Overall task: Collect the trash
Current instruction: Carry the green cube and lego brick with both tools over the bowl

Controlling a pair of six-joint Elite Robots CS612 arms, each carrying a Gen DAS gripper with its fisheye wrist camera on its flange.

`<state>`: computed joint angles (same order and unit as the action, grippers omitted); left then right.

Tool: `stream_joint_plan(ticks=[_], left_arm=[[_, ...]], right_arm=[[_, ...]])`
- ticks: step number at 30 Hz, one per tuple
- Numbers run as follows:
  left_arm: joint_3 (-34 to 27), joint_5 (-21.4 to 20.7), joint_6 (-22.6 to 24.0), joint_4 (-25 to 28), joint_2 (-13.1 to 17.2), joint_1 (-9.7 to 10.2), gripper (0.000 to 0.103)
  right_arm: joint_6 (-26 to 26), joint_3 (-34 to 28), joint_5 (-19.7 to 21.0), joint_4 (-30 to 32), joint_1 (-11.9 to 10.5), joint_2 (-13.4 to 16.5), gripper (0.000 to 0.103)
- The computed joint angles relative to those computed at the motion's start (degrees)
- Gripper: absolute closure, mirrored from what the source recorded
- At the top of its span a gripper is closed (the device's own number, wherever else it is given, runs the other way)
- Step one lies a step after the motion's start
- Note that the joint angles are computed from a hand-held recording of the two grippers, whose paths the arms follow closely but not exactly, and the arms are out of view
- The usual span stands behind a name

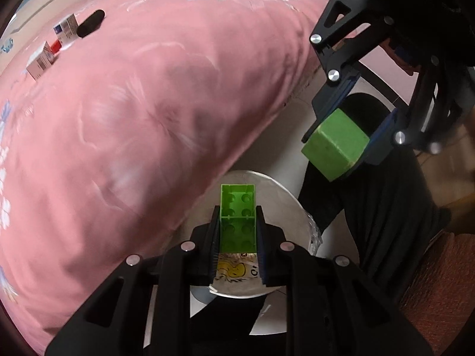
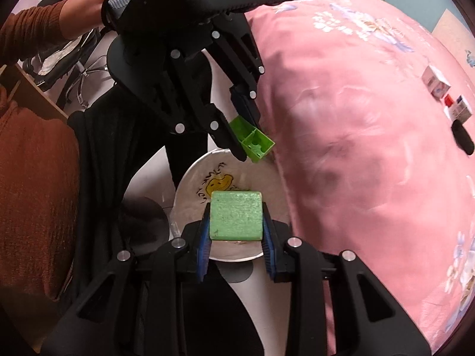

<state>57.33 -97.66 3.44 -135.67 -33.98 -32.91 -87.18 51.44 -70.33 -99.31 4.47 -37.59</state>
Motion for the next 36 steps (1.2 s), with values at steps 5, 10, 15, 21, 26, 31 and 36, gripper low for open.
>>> stream_joint_plan(ticks=[5,10,15,21,26,31,36], left_arm=[[1.05,-0.84,-0.22,0.11,0.14,-0.19,0.079],[1.3,-1.39,-0.03,1.0,0.58,-0.3,0.079],[1.01,-1.78,-0.13,2.28,1.14,-0.17,0.079],[0.69,-2.91,-0.21,3.69,1.93,0.0,0.079],[-0.25,-3.86,-0.42,4.97,3.0,0.13,0.079],[-0.72,-5.07,-1.0,5.51,3.66,0.29,0.079],[-1.9,-5.36,-1.28,6.82,4.67,0.38,0.079]], right_arm=[[-0.49,1.5,-0.41,-0.19,0.2,-0.08,0.072],[-0.87,2.1,-1.06,0.35,0.42,0.23,0.072],[-0.89,2.09,-1.39,0.81,0.63,0.86,0.072],[-0.37,1.32,-2.55,2.13,0.86,2.32,0.072],[0.7,-0.42,-3.13,3.82,0.94,4.06,0.072],[1.19,-2.04,-3.42,5.29,1.12,5.51,0.072],[1.45,-3.81,-3.6,6.34,1.27,6.89,0.072]])
